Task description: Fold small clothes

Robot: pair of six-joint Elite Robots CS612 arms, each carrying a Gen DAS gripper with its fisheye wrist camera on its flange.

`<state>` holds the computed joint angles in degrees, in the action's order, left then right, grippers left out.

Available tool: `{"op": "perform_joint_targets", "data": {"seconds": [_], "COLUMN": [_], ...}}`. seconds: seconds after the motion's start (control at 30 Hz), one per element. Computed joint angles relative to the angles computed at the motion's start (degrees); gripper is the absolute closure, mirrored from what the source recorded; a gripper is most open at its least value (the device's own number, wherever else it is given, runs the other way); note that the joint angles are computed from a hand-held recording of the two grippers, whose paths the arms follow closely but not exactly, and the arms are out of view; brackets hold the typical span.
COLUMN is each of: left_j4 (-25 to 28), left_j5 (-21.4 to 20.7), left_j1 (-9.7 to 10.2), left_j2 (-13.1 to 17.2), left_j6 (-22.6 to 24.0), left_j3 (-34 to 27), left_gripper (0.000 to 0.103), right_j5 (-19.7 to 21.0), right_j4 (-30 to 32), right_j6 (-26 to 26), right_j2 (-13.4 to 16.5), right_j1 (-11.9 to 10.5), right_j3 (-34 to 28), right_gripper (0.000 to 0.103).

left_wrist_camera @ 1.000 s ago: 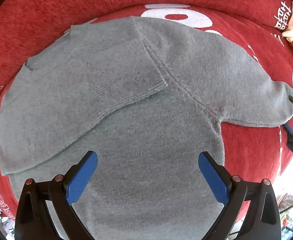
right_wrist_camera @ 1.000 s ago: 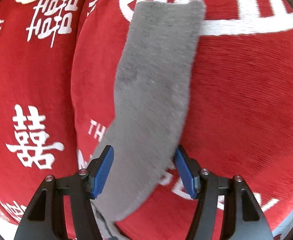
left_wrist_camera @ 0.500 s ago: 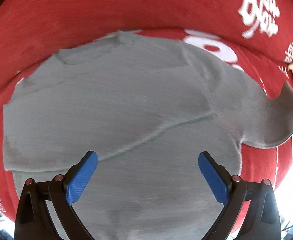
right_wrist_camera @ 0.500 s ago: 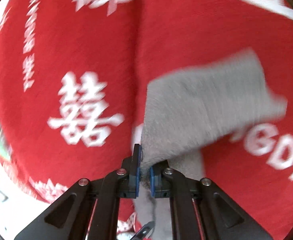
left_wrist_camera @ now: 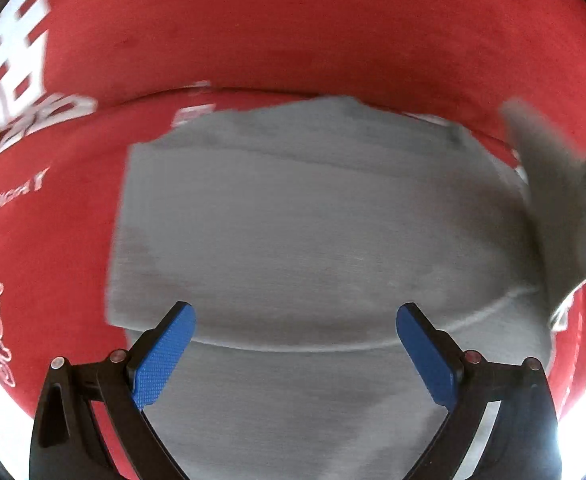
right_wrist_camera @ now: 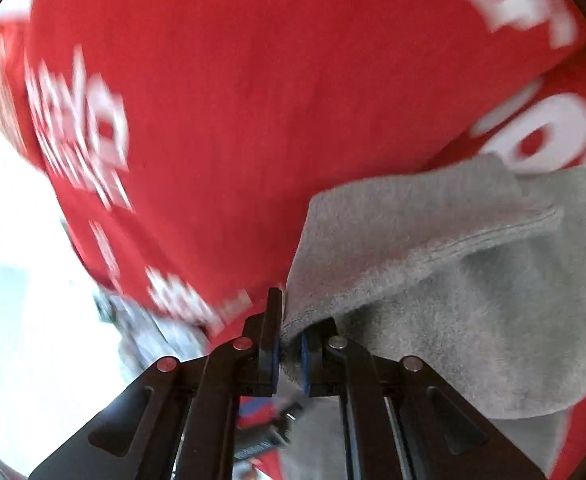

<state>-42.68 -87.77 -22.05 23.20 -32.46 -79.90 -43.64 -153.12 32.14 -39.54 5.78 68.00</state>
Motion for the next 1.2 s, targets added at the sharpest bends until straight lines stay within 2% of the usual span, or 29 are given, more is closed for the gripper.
{"op": "perform_joint_targets", "data": {"seconds": [0.1,0.2,0.27,0.33,0.4,0.43,0.5,0.57,0.6,0.63,0.7,0.77,0.87,0.93,1.0,1.07,1.13,1.2], "left_j4": [-0.05,0.01,-0.99,-1.96,-2.86,-3.22,-5.17,-7.65,-9.17,-10.62,-12.16,-13.14,-13.65,-13.86,-13.61,-13.36,-13.0,-13.11], "left_j5": [-0.34,-1.47,-2.02,-3.47,-4.93,-5.6,-7.67,-10.74,-12.81,-14.71,-16.82,-18.13,-20.71,-22.32,-22.35,-22.85,-23.31,-24.0], "left_j1": [1.24,2.57,2.99,3.58,4.1,4.25,4.86,5.69,6.24,6.78,7.36,7.81,8.34,8.44,8.2,8.0,7.77,7.56], "left_j2": [0.98,1.66,2.16,2.56,2.86,2.96,3.41,3.99,4.35,4.7,5.03,5.27,5.72,6.02,6.01,5.95,5.84,5.68], "left_j6": [-2.28,-2.69,-2.42,-2.21,-2.19,-2.23,-2.13,-2.66,-3.27,-3.95,-5.06,-5.86,-7.26,-7.74,-7.3,-6.91,-6.49,-6.35], "left_j3": [-0.51,-1.87,-2.34,-2.83,-3.22,-3.54,-4.09,-4.61,-4.86,-5.11,-5.62,-5.57,-5.26,-5.09,-4.63,-4.16,-3.67,-3.02], "left_gripper": [0.002,0.002,0.002,0.002,0.002,0.002,0.002,0.002,0.002,0.002,0.002,0.002,0.002,0.002,0.002,0.002,0.002,0.002], "right_j5": [-3.2,-6.0,-6.16,-8.4,-11.51,-13.12,-15.49,-16.88,-16.37,-15.17,-13.27,-13.32,-14.41,-16.5,-15.38,-13.95,-13.01,-13.06], "right_j4": [14.52,20.07,16.41,11.52,9.24,8.82,9.06,10.4,11.48,13.33,18.26,24.2,32.14,36.34,36.56,34.32,31.25,28.7], "right_j6": [-6.93,-5.98,-2.11,2.13,5.2,6.92,7.66,2.0,-1.0,-6.1,-15.12,-22.25,-29.15,-31.0,-30.51,-28.14,-24.1,-19.48], "right_j2": [2.44,2.98,1.98,0.72,0.21,0.56,1.31,2.19,2.43,2.92,3.52,4.36,4.89,4.71,3.62,1.69,-0.32,-2.42], "right_j1": [2.64,3.45,3.22,2.93,2.7,2.64,2.76,3.62,3.9,4.55,5.82,7.22,8.5,8.79,8.37,7.29,6.01,4.32], "right_j3": [-4.52,-5.24,-2.58,-0.03,0.8,0.13,-1.62,-4.33,-5.49,-7.13,-9.57,-12.03,-13.51,-13.35,-11.24,-7.68,-3.84,0.18], "right_gripper": [0.093,0.088,0.077,0.073,0.073,0.074,0.092,0.095,0.095,0.095,0.096,0.095,0.091,0.087,0.082,0.063,0.058,0.058]}}
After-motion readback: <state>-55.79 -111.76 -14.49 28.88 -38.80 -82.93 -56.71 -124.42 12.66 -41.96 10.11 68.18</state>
